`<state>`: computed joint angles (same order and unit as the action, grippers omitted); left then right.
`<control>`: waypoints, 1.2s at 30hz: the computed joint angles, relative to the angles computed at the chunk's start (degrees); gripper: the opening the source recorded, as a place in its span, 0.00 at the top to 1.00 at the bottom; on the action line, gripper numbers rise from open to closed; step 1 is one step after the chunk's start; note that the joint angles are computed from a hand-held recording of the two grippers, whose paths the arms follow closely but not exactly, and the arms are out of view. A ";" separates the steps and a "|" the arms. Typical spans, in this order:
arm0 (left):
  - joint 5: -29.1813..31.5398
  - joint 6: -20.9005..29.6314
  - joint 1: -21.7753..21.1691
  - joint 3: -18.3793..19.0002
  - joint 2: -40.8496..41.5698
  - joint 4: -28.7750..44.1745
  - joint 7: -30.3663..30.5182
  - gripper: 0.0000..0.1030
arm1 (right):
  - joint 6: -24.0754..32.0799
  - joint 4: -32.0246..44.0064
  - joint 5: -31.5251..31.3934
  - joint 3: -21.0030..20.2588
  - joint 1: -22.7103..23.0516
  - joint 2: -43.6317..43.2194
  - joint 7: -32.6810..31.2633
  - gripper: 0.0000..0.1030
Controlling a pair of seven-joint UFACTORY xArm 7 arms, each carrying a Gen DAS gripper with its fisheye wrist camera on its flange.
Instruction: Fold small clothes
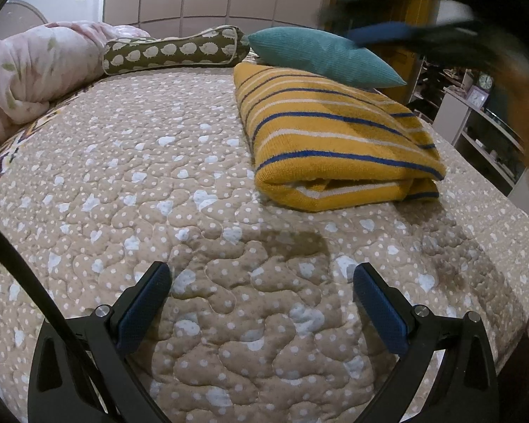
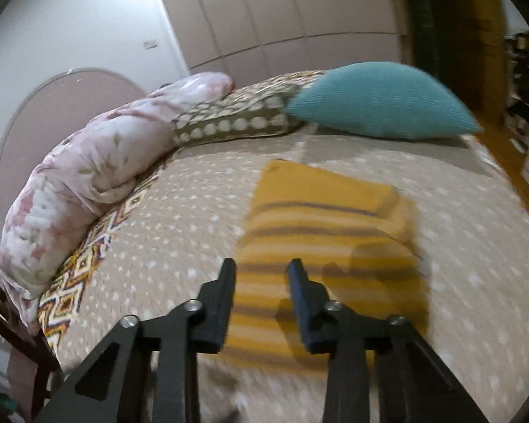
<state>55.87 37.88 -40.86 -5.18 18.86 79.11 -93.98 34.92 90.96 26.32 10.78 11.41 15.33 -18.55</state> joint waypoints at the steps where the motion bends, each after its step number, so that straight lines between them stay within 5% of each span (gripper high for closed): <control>1: -0.03 -0.01 0.00 0.00 -0.02 0.00 0.00 0.00 | 3.40 4.92 0.15 0.45 0.16 3.61 0.48 0.70; 7: 0.37 -0.38 0.07 -0.13 -0.67 -0.87 -0.69 0.00 | 21.33 26.36 -1.71 1.20 1.03 21.34 4.22 0.71; 12: 0.45 -0.47 0.32 -0.34 -0.87 -1.08 -0.74 0.00 | 16.67 12.31 10.08 5.16 -6.13 15.04 -0.92 0.76; 18: 0.40 0.25 0.00 -0.37 -0.38 -0.48 -0.55 0.00 | 23.92 2.22 15.88 2.13 -9.29 5.84 -3.24 0.71; 22: 0.30 0.51 0.04 -0.33 -0.39 -0.48 -0.13 0.00 | 20.24 1.07 21.95 -0.06 -10.47 2.49 -7.23 0.70; 29: 1.17 -0.43 -0.06 -0.22 -0.70 -0.97 -1.57 0.00 | 14.94 4.68 16.65 -2.92 -10.48 9.22 3.78 0.68; 32: 1.22 -0.44 0.14 -0.35 -1.04 -1.43 -1.55 0.00 | 13.50 -3.53 23.45 -0.47 -14.15 5.20 -2.35 0.70; 36: 1.17 -0.07 0.20 -0.51 -0.97 -1.30 -1.30 0.00 | 14.58 -10.02 22.62 -2.52 -13.68 -1.43 -3.41 0.67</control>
